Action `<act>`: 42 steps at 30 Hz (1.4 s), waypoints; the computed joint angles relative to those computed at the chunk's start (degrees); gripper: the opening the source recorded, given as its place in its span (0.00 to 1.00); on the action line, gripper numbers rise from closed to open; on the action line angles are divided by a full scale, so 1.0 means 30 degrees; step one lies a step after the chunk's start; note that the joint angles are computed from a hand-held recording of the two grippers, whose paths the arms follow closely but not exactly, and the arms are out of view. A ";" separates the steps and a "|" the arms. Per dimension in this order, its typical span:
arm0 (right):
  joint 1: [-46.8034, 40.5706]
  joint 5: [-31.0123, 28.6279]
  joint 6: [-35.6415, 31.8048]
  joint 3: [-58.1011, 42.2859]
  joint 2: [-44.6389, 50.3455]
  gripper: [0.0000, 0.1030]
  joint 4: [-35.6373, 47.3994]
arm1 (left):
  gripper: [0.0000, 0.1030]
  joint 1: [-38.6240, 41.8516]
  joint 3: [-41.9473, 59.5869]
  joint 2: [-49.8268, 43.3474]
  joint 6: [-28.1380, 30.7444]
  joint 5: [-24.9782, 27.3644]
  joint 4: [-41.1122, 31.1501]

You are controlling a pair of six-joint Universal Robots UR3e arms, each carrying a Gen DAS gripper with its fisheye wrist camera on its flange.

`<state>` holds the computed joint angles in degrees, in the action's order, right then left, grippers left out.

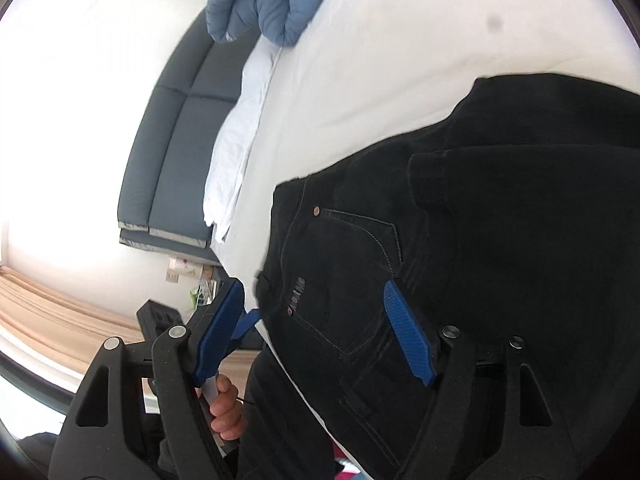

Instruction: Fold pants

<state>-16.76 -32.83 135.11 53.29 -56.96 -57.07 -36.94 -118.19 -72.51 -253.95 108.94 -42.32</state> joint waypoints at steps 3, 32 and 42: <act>0.0942 -0.2219 0.2333 -0.0922 0.1433 0.66 -0.1887 | 0.90 0.0971 -0.1231 0.0692 -0.0147 -0.1269 0.0345; 0.0464 -0.1718 0.2540 0.1855 0.0427 0.64 -0.3909 | 0.33 0.9012 -0.7927 0.2108 0.0222 -0.9197 0.9393; 0.0540 -0.1907 0.3353 0.2788 -0.0073 0.63 -0.5146 | 0.16 0.4518 -0.1758 -0.0661 0.1375 -0.3456 0.5492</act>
